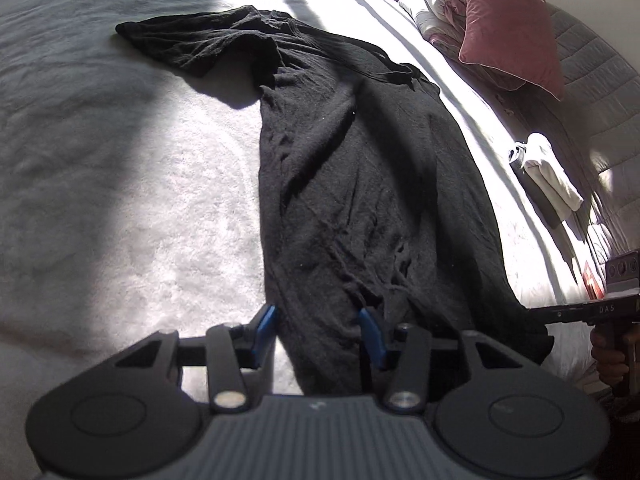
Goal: Fold clothes
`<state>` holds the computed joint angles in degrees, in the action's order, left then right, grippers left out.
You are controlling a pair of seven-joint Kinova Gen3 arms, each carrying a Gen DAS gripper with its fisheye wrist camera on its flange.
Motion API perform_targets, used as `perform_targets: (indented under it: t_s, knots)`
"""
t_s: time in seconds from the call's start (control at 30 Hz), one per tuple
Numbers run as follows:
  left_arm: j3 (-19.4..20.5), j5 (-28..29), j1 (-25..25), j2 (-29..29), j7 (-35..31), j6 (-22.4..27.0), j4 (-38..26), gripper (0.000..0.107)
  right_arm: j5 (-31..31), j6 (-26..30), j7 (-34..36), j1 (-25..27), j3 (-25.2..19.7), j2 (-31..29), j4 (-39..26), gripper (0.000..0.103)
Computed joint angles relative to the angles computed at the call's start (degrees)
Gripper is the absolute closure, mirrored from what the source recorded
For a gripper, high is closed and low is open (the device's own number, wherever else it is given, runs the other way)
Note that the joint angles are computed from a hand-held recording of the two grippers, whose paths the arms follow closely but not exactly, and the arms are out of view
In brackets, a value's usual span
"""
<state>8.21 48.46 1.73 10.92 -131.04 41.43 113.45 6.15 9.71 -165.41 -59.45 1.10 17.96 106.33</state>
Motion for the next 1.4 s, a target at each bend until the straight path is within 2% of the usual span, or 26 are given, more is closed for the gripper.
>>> perform_targets:
  t_s: [0.1, 0.2, 0.3, 0.33, 0.37, 0.4, 0.43, 0.5, 0.57, 0.77, 0.87, 0.93, 1.0, 1.13, 1.17, 1.23, 1.27, 1.3, 1.4]
  knots:
    - [-0.66, 0.99, -2.55, 0.81, -2.81, 6.53, -0.38, 0.057, -3.72, -3.23, 1.18, 4.19, -5.11, -0.70, 1.91, 0.067]
    - [-1.47, 2.82, -4.54, 2.93, -1.94, 12.50, -1.25, 0.056, -8.00, -5.01, 4.32, 10.00, -11.68, -0.51, 2.23, 0.067]
    - [-1.68, 3.65, -5.06, 3.95, -1.27, 14.80, -1.46, 0.056, -10.53, -6.14, 6.81, 11.69, -13.68, 0.02, 1.66, 0.067]
    - [-1.62, 3.48, -4.67, 4.31, -0.45, 14.82, -1.68, 0.058, -11.06, -6.04, 7.53, 11.27, -13.21, 0.24, 1.20, 0.067]
    - [-0.58, 3.10, -5.06, 4.69, 0.55, 14.61, -1.86, 0.059, -11.32, -5.02, 8.14, 10.02, -11.78, 0.55, 0.32, 0.072]
    - [-0.61, 2.52, -4.46, 4.95, 2.09, 14.61, -2.26, 0.064, -11.31, -3.45, 8.55, 8.68, -10.25, 0.91, -0.78, 0.081]
    - [-1.70, 1.53, -2.95, 4.66, 4.42, 14.07, -2.57, 0.082, -11.37, -2.39, 8.80, 8.23, -9.67, 1.20, -1.48, 0.092]
    - [-2.26, 0.09, -2.15, 4.70, 8.69, 14.37, -3.31, 0.106, -11.23, -0.82, 8.82, 7.14, -8.18, 1.31, -2.43, 0.093]
    - [-2.36, 0.74, -3.46, 3.91, 9.96, 15.73, -2.94, 0.106, -9.18, 2.16, 7.04, 3.69, -4.28, 0.43, -3.43, 0.093]
    - [-3.92, 0.31, -5.74, -2.58, 7.92, 18.03, -1.62, 0.106, 3.11, 15.90, -0.89, -2.42, 0.57, -4.59, -7.42, 0.093]
    - [-4.06, 0.39, -7.08, -4.86, 7.83, 17.44, -0.91, 0.106, 9.09, 21.58, -5.78, -3.69, 0.29, -6.29, -8.72, 0.094]
    - [-4.93, 0.32, -5.88, -5.74, 9.95, 13.72, 0.00, 0.106, 12.79, 23.69, -9.35, -4.38, 0.23, -6.00, -9.40, 0.094]
    - [-6.74, -0.93, -2.46, -5.66, 11.56, 9.06, 0.11, 0.106, 14.90, 24.09, -12.46, -4.06, -0.10, -5.22, -9.38, 0.094]
    - [-4.07, -1.49, -1.90, -3.57, 14.19, 3.66, 0.02, 0.104, 17.58, 24.68, -16.87, -1.37, -2.14, -2.23, -9.99, 0.094]
    - [-4.23, -1.67, -1.15, -3.01, 14.81, 2.79, -0.19, 0.104, 18.37, 24.34, -18.73, -1.12, -2.13, -1.61, -9.87, 0.090]
    - [-3.30, -3.31, -1.58, -2.86, 16.97, 3.01, -0.90, 0.095, 19.32, 22.76, -23.39, -2.79, 0.38, -1.01, -8.82, 0.087]
    - [-4.02, -3.80, -0.80, -2.82, 17.68, 3.30, -1.22, 0.086, 20.19, 22.05, -25.72, -3.07, 0.77, -0.94, -8.23, 0.087]
    - [-4.13, -3.81, -0.93, -3.35, 17.45, 3.81, -1.05, 0.077, 21.28, 21.33, -27.41, -2.71, 0.09, -1.32, -7.45, 0.086]
    - [-3.91, -3.25, -2.86, -5.57, 13.89, 6.62, 0.12, 0.060, 25.16, 20.24, -31.34, -2.05, -2.40, -2.94, -5.28, 0.083]
